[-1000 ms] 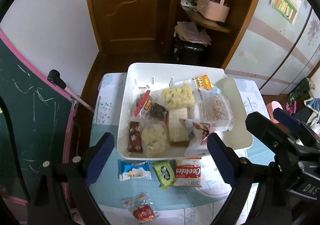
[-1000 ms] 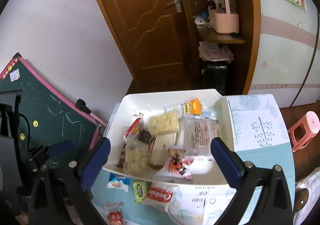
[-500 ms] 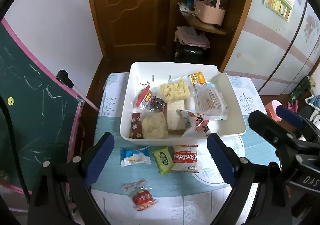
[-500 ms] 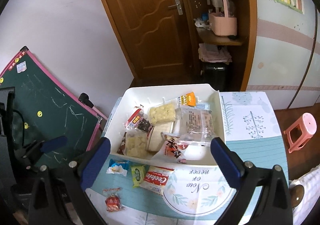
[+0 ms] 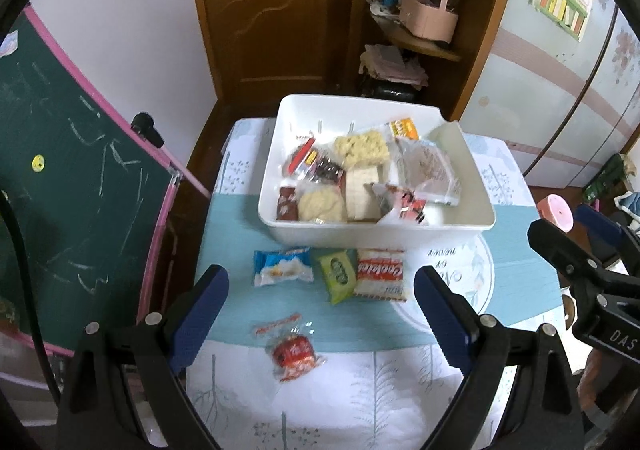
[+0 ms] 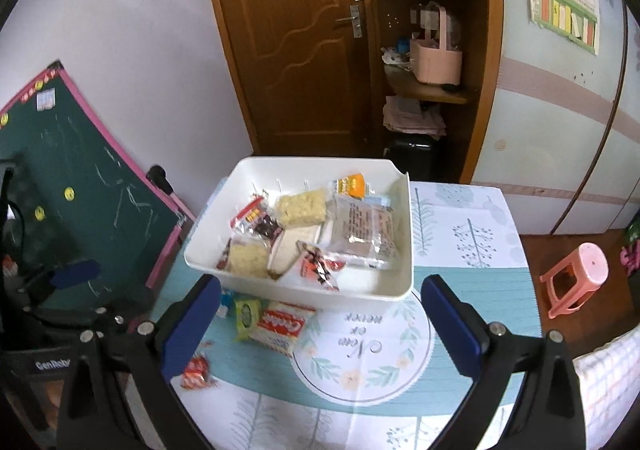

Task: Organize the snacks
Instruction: 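Grasp the red round wrapped snack with the left tool while the right tool grasps the red-and-white Cookies bag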

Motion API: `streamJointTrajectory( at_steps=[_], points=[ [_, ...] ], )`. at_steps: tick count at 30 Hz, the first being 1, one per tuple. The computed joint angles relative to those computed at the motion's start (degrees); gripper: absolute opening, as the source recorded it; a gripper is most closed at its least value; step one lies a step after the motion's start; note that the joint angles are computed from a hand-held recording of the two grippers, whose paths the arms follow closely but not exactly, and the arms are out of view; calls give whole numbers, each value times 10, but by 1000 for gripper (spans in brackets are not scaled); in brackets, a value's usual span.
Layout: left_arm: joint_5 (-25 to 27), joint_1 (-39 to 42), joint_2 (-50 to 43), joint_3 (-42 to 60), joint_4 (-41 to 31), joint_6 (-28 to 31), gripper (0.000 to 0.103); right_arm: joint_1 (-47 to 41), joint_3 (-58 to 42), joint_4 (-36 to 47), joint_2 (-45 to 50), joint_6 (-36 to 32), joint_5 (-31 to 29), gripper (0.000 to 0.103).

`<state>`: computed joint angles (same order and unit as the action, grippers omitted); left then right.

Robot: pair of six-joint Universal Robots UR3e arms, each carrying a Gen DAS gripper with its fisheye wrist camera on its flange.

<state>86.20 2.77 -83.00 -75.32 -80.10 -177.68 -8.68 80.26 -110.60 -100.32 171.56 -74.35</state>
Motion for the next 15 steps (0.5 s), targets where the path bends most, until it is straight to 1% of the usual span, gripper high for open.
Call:
streamJointTrajectory(
  at_steps=[4, 12, 15],
  points=[
    [-5, 19, 33, -50, 1, 6, 93, 12, 23, 4, -13, -13, -13, 101],
    [1, 57, 100, -166, 13, 20, 93, 35, 98, -1, -45, -35, -37, 101],
    [2, 72, 116, -213, 18, 28, 93, 32, 119, 14, -45, -46, -26, 101]
  ],
)
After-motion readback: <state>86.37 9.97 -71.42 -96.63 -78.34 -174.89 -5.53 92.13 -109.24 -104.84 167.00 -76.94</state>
